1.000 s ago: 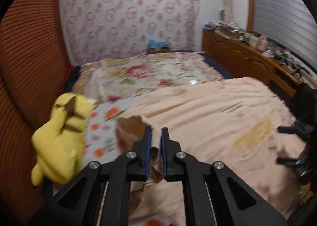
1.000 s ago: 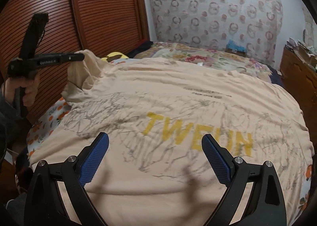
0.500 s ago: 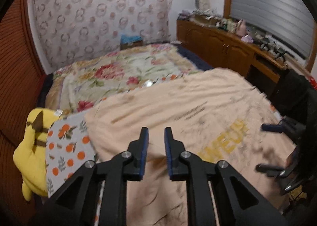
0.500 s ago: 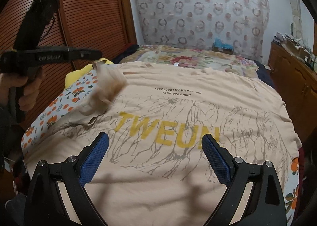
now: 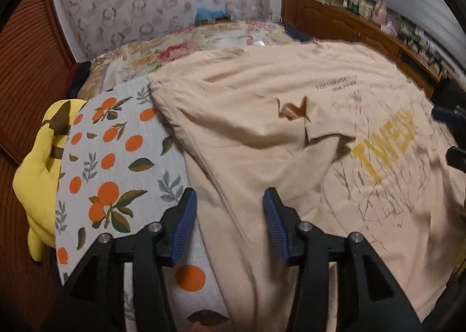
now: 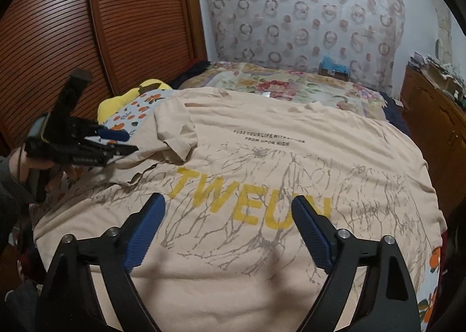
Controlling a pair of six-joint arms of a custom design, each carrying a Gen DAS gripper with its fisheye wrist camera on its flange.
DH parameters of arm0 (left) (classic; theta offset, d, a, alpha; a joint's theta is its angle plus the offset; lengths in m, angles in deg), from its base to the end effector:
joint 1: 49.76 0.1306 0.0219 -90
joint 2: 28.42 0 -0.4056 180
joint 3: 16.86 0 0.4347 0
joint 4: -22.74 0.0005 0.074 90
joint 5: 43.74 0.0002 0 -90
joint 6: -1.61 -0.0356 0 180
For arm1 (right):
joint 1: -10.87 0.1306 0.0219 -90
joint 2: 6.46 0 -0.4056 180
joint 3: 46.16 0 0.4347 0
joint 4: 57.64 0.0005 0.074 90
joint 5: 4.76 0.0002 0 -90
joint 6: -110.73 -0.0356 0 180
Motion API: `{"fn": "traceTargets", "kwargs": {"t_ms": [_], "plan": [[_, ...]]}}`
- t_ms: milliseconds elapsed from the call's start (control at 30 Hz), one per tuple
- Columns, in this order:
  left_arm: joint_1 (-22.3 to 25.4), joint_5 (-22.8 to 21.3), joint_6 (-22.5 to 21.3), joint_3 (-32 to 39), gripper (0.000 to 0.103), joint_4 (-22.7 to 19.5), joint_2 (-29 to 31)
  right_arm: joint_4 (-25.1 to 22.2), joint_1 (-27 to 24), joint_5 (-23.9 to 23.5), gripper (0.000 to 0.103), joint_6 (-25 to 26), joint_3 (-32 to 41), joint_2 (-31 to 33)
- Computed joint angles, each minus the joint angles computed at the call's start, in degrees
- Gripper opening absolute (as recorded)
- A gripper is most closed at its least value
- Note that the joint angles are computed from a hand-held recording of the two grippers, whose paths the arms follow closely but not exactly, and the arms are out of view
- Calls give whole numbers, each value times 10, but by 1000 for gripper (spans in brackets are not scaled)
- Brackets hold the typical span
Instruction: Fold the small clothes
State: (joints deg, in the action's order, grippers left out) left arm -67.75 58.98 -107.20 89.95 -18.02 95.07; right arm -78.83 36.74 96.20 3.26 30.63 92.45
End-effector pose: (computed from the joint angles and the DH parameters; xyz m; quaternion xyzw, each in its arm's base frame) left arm 0.6827 -0.2304 0.2523 0.3306 0.8954 -0.1043 0.2794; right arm 0.5130 0.2407 0.2927 -0.0292 0.9143 0.0642 0.3990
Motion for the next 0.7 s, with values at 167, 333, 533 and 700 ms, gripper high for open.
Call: {"fn": "traceTargets", "kwargs": {"t_ms": [167, 333, 533, 700], "plan": [[7, 13, 13, -27, 60, 41, -9, 1, -2, -24, 75, 6, 20, 17], [12, 26, 17, -44, 61, 68, -14, -12, -3, -40, 65, 20, 56, 46], [11, 26, 19, -41, 61, 66, -13, -39, -8, -79, 54, 39, 126, 100], [11, 25, 21, -40, 61, 65, -13, -78, -8, -101, 53, 59, 197, 160]]}}
